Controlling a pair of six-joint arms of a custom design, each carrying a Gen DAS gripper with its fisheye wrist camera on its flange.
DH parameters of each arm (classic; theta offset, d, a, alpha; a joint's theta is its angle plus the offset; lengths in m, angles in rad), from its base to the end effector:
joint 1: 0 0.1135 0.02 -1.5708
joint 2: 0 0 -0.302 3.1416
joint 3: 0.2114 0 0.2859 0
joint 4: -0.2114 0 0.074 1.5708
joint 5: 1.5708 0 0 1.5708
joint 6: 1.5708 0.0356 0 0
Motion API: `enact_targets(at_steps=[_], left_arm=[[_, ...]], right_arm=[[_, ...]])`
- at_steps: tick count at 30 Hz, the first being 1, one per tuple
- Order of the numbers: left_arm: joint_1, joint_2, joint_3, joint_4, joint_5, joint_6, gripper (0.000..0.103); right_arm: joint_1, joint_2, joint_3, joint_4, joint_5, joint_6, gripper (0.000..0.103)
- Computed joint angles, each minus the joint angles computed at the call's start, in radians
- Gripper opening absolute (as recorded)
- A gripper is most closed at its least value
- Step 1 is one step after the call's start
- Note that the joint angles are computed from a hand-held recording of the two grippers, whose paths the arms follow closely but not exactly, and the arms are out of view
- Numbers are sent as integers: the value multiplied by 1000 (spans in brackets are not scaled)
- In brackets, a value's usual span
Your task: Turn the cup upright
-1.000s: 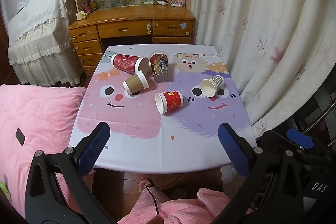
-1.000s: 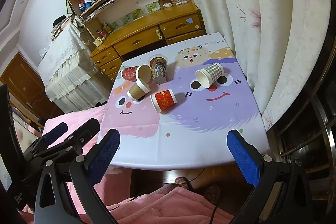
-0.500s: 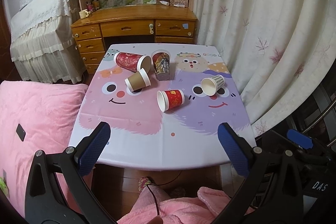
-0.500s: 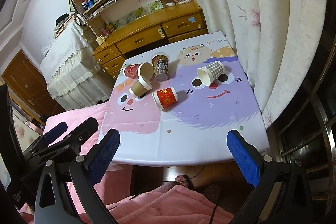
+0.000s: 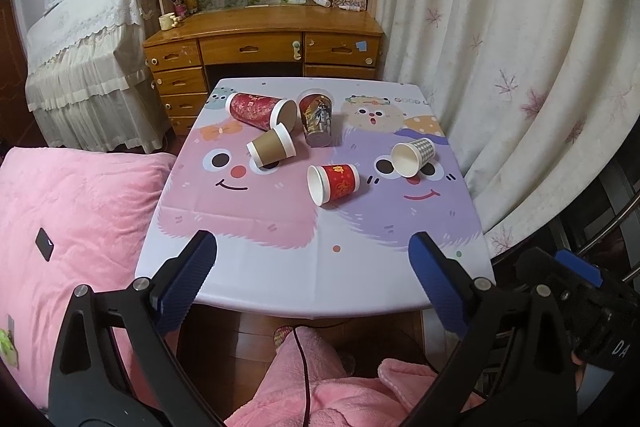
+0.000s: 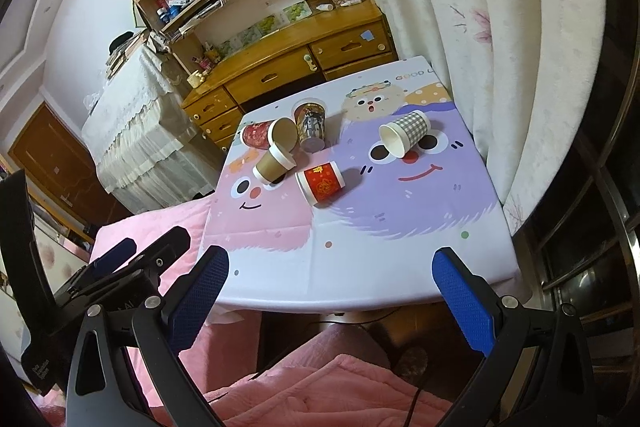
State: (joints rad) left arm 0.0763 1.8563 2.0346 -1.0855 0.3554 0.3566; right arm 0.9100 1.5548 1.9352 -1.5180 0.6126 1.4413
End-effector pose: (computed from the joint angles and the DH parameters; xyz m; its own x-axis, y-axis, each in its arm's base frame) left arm 0.4353 0.0209 0.4273 -0.6864 0.2758 -0.6729 0.4075 0.9122 -0.0419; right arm 0.1977 0.2209 0.4814 -0.5656 0.5944 -0.5717 0.4881 0.8000 0.3489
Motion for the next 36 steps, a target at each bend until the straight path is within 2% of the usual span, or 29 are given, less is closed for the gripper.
enact_targets(at_steps=[13,24,28,31,36], left_arm=[[-42,28,41,-30,-18,-22,96],[-55,22,50,-35,-9,11,94],[-60,40,75,-56,2,27,94],[-62,72,118,-87,14,35,94],[-75,200,287,-217,35,36,94]], right_arm=[[-25,-42,-48,17,13,-12,103],[-43,-78,-82,62,-2,-41,103],[-42,-78,-87,63,13,-13,103],[-42,-79,-93,50,35,17,103],[-68,-62,-71,-10,84,32,103]])
